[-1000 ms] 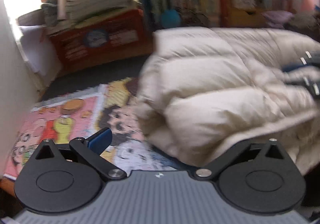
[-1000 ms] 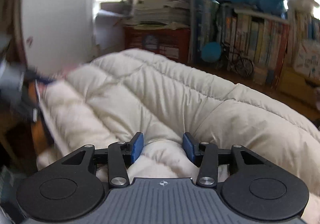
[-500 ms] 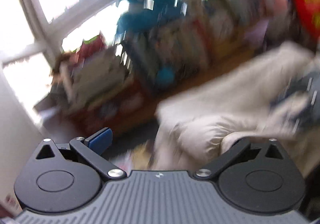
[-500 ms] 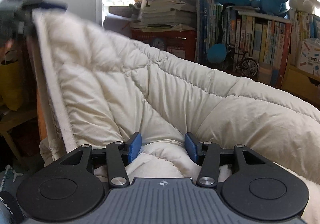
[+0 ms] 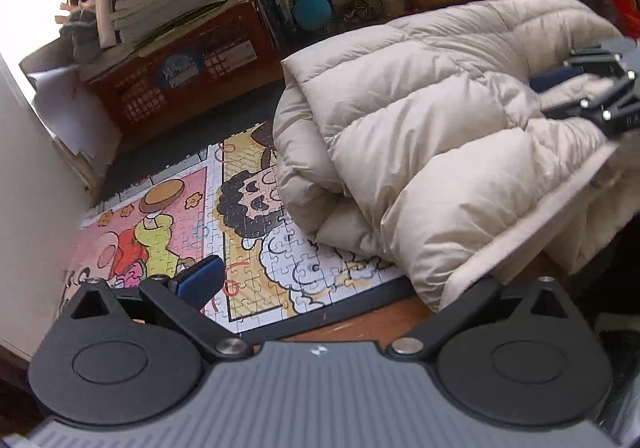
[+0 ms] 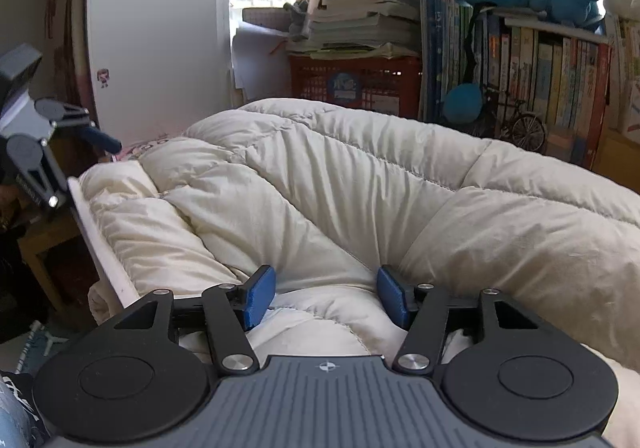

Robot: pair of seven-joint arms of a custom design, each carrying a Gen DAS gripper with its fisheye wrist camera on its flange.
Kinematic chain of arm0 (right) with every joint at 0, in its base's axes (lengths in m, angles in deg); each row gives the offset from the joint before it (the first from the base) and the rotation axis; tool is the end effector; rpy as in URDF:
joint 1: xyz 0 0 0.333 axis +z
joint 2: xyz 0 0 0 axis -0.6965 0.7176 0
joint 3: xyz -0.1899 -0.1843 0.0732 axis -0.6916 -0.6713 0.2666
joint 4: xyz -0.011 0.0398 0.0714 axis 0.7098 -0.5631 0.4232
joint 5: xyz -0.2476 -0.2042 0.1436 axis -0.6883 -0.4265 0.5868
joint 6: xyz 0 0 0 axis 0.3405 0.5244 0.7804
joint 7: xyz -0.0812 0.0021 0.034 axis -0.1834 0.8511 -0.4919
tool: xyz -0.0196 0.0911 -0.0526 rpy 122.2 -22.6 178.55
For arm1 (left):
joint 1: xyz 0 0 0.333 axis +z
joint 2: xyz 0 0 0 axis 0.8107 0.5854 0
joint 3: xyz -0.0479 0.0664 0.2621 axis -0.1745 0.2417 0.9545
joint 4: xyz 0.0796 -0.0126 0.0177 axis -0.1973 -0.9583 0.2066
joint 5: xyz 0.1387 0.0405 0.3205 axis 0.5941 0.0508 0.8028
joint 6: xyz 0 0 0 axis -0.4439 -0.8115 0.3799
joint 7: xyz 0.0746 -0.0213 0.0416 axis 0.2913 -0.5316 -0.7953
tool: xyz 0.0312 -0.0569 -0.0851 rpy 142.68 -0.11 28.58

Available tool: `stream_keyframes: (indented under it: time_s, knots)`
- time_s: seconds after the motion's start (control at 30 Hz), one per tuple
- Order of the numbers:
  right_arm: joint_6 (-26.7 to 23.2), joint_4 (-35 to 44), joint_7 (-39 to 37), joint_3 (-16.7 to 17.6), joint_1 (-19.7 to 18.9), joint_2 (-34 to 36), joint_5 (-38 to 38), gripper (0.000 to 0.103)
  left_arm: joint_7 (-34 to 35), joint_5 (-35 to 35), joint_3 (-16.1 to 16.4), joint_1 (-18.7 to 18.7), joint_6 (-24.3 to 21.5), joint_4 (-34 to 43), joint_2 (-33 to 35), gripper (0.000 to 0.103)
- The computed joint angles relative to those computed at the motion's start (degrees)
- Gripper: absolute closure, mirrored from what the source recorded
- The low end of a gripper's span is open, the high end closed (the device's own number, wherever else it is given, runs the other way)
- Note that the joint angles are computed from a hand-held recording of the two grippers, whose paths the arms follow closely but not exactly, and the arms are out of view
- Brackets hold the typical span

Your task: Fold clothes

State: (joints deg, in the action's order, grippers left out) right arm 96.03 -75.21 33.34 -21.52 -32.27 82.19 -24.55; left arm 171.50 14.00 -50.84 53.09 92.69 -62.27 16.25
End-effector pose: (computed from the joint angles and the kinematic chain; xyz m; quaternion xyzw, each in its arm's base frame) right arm 0.5879 0.1440 0.5617 -0.7788 0.3900 -0.2001 0.4487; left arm 0.5599 -0.0769 0.5625 -0.4285 0.8201 -0.2382 0.2953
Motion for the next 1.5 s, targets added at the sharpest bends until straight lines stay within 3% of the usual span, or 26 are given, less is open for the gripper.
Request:
stream_keyframes:
  time_s: [0.1,0.27,0.37,0.5,0.57,0.67,0.73,0.83,0.93,1.03,1.1,1.17,1.2,1.23,1.3,1.37,1.4,1.43,1.5]
  knots:
    - [0.15,-0.28,0.16,-0.04,0.16,-0.14,-0.67,0.044,2.82,-4.11,0.16,0.06,0.73,-3.08,-2.82,0.0]
    - [-0.79,0.09,-0.52,0.04,0.13,0.03,-0.33,0.043,6.82,-4.26,-0.6,0.12,4.93,-6.49,-6.47,0.001]
    - [-0.57,0.09,-0.02,-0.02,0.24,0.11,-0.67,0.042,20.36,-18.46,1.63,-3.23,1.79,-4.51,-7.01,0.014]
    - [-0.17,-0.12,0.53,-0.01,0.32,0.07,-1.02,0.041,25.52,-21.55,0.64,-3.34,1.08,-4.48,-7.61,0.015]
    - [-0.14,-0.27,0.24,0.03,0.27,-0.02,-0.77,0.041,22.19,-18.31,0.03,-1.83,0.39,-4.63,-7.54,0.024]
    - [-0.6,-0.16,-0.23,0.07,0.11,-0.03,-0.03,0.04,17.56,-15.54,0.3,-0.06,-4.12,-3.85,-7.19,0.039]
    - [-0.89,-0.05,-0.56,0.07,0.05,-0.01,0.27,0.04,17.26,-17.14,1.06,0.25,-7.65,-2.86,-6.99,0.058]
    - [-0.65,-0.11,-0.26,0.03,0.21,0.0,-0.1,0.039,30.45,-31.4,3.79,-1.79,-12.22,-3.19,-9.09,0.085]
    - [-0.89,0.1,0.4,-0.05,0.21,0.14,-0.41,0.039,43.64,-39.67,5.41,-2.7,-15.5,-5.08,-12.23,0.091]
    - [-1.09,0.24,0.53,-0.04,0.13,0.22,-0.4,0.039,47.68,-38.46,5.51,-1.4,-17.31,-6.28,-14.08,0.093]
    - [-1.0,0.23,0.63,-0.02,0.17,0.23,-0.5,0.039,42.32,-32.03,3.45,1.0,-13.63,-7.81,-14.43,0.093]
    - [-0.51,-0.04,1.27,0.06,0.46,0.07,-0.99,0.038,31.98,-22.29,1.12,3.69,-6.76,-9.03,-13.7,0.093]
    - [-0.23,-0.2,1.68,0.11,0.65,-0.03,-1.31,0.038,28.79,-20.66,0.27,4.97,-4.33,-8.72,-13.02,0.093]
    - [-0.25,-0.23,1.66,0.1,0.63,-0.07,-1.28,0.038,28.39,-23.04,0.97,4.24,-2.85,-7.83,-12.21,0.093]
    - [-0.33,-0.27,1.04,0.11,0.45,-0.15,-0.66,0.038,33.25,-36.47,4.28,-0.46,-4.03,-3.05,-9.4,0.092]
    - [-0.13,-0.7,0.76,0.15,0.45,-0.8,-0.13,0.035,38.08,-49.82,5.44,-2.8,-5.79,2.0,-6.34,0.078]
    - [-0.44,-0.86,-0.14,0.25,0.26,-1.55,1.27,0.032,40.85,-54.19,4.58,-3.7,-5.83,4.36,-4.12,0.059]
    - [-0.97,-1.11,-4.0,0.56,-0.27,-2.67,5.46,0.03,43.69,-58.25,3.47,-4.35,-6.03,6.99,-1.65,0.05]
    - [-6.18,-0.69,-18.91,0.15,-1.82,-5.25,16.66,0.011,46.99,-60.31,0.99,-4.57,-9.15,14.37,5.03,0.048]
